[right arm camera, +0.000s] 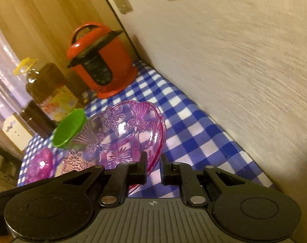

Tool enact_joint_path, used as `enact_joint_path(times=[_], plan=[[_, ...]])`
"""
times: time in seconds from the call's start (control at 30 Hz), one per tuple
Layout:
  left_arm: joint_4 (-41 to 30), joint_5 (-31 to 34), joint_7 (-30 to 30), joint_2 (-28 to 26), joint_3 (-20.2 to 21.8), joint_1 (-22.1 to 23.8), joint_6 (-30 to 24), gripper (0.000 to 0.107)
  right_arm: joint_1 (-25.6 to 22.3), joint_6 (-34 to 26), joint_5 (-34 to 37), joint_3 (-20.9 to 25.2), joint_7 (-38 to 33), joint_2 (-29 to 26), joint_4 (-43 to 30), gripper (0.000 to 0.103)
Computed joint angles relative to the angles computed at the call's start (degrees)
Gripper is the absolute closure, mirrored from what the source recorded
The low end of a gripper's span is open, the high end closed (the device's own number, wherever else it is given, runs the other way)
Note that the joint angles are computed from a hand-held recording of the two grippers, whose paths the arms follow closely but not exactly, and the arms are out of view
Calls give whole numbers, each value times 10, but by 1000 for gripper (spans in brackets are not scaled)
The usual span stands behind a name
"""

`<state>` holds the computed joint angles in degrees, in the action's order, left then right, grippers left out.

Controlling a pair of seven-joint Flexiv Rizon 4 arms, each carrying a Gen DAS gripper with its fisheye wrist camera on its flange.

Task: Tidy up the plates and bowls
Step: 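Lift the pink plate with both tools and carry it to the plate stack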

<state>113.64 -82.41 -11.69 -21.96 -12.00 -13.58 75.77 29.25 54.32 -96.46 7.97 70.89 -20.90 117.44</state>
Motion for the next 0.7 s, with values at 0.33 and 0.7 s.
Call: enact_joint_path(times=[0.33,0.7], plan=[[40,-58,35,61,38,4,-11,91,43,-22,17,6,-43,-8,-45,91],[64,-62,34,96,76,31,-24,91,86,-2,23,-11,-93,-56,-129,91]])
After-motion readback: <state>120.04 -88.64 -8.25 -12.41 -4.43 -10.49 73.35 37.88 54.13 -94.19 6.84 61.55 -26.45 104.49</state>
